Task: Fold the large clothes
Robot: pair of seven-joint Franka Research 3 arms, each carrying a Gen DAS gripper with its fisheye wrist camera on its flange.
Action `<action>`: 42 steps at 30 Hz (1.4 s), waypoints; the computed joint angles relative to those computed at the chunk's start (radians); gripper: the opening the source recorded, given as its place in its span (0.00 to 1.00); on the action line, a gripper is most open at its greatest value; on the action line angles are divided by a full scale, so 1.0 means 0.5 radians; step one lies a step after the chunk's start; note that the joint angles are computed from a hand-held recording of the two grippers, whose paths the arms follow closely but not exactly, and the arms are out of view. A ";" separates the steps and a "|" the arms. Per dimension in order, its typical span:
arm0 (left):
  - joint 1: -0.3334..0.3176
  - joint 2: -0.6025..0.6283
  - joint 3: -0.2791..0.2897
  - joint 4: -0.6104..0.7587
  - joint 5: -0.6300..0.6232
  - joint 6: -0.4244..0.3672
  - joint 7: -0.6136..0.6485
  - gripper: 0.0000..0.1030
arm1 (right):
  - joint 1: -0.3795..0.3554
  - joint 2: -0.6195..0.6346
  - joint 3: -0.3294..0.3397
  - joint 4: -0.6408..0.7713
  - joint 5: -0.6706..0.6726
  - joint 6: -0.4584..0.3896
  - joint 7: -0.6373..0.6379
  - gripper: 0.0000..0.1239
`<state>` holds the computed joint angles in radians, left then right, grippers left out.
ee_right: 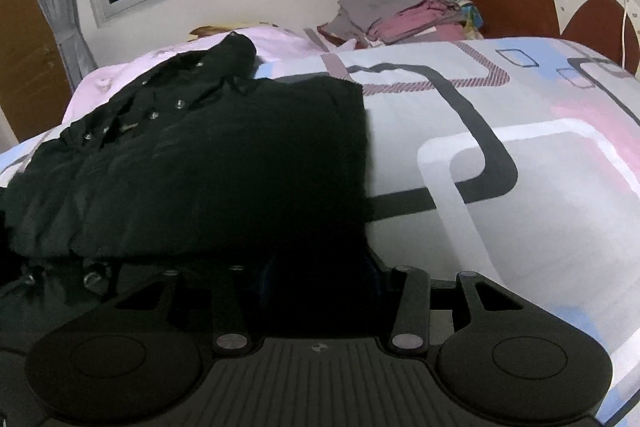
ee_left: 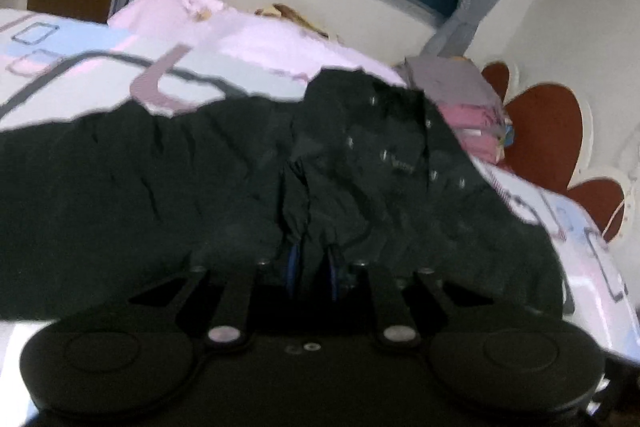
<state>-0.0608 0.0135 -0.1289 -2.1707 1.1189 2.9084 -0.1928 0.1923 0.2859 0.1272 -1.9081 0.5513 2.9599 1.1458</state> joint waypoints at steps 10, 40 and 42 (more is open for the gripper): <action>-0.098 -0.210 -0.154 -0.039 0.156 -0.695 -0.126 0.70 | -0.171 -0.146 0.186 0.005 0.639 -0.012 -0.716 0.04; -0.322 0.251 0.041 0.399 -0.157 -0.763 0.575 0.90 | 0.103 0.143 -0.046 0.299 -0.335 -0.013 0.215 0.73; -0.303 0.130 0.018 0.272 -0.118 -0.753 0.450 0.90 | 0.060 0.053 0.048 0.179 -0.245 0.021 0.097 0.67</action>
